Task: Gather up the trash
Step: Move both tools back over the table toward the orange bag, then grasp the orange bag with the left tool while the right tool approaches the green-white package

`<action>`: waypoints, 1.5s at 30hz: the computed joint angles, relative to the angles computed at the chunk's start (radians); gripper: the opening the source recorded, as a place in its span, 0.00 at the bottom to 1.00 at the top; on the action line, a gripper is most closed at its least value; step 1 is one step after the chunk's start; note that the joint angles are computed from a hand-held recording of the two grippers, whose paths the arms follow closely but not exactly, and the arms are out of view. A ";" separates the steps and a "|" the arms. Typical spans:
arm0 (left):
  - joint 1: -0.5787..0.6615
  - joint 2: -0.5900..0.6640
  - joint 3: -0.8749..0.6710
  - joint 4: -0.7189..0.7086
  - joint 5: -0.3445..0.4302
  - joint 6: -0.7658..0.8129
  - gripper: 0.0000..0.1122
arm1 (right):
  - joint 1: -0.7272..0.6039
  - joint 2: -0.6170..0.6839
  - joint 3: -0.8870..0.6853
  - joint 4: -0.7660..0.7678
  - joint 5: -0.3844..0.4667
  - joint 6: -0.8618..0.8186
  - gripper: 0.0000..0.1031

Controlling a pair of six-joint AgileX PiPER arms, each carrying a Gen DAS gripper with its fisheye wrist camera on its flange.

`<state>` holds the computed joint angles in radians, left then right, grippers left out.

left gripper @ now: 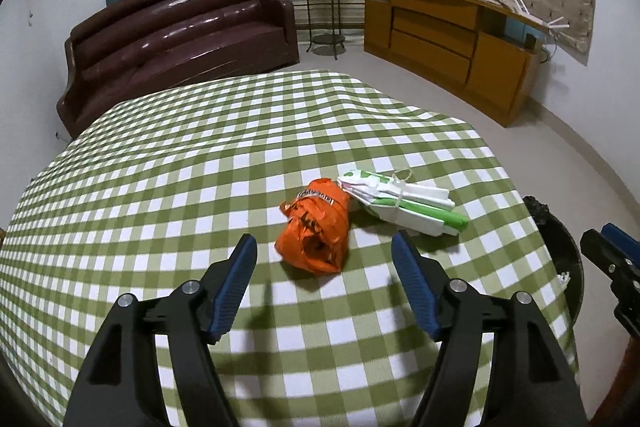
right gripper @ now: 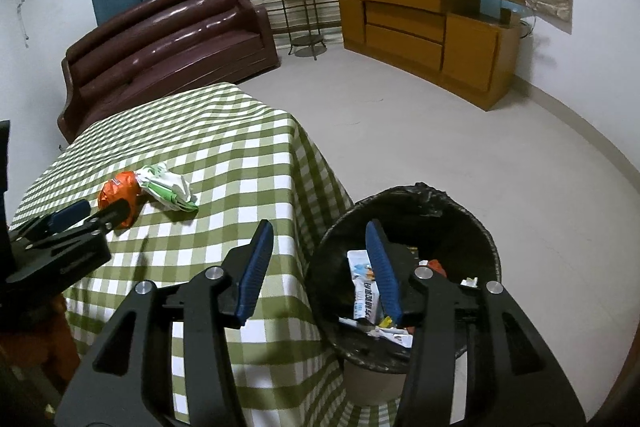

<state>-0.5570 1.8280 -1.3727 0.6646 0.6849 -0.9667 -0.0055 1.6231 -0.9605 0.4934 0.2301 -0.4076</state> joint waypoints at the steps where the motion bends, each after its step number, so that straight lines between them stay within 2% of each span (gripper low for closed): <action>1: 0.007 0.013 -0.016 -0.010 0.003 0.014 0.61 | 0.000 0.004 -0.003 0.002 0.002 0.000 0.46; 4: 0.026 0.036 -0.045 -0.044 -0.002 0.058 0.60 | 0.006 0.013 -0.010 0.005 0.006 -0.001 0.46; 6: 0.036 0.046 -0.057 -0.056 -0.002 0.083 0.53 | 0.007 0.021 -0.016 0.012 0.011 -0.010 0.46; 8: 0.045 0.053 -0.067 -0.088 -0.005 0.120 0.41 | 0.013 0.030 -0.023 0.003 0.012 0.001 0.46; 10: 0.049 0.058 -0.069 -0.094 -0.010 0.137 0.37 | 0.018 0.037 -0.027 0.001 0.013 0.005 0.46; 18: 0.047 0.031 -0.012 -0.067 -0.061 0.119 0.35 | 0.047 0.052 -0.046 -0.035 0.019 0.045 0.46; 29: 0.121 -0.137 0.200 -0.024 -0.115 0.072 0.35 | 0.156 0.093 -0.121 -0.151 0.041 0.166 0.47; 32: 0.154 -0.186 0.254 -0.016 -0.118 0.059 0.35 | 0.194 0.117 -0.157 -0.196 0.055 0.210 0.49; 33: 0.169 -0.203 0.272 -0.017 -0.119 0.060 0.35 | 0.207 0.127 -0.172 -0.208 0.059 0.220 0.54; 41: 0.280 -0.290 0.369 -0.028 -0.127 0.086 0.35 | 0.291 0.226 -0.311 -0.343 0.118 0.335 0.54; 45: 0.326 -0.315 0.402 -0.049 -0.142 0.115 0.35 | 0.318 0.285 -0.408 -0.423 0.167 0.399 0.58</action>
<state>-0.2308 1.5129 -0.9710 0.6161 0.5427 -0.8514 0.3126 1.9086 -1.3688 0.0700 0.3975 -0.0083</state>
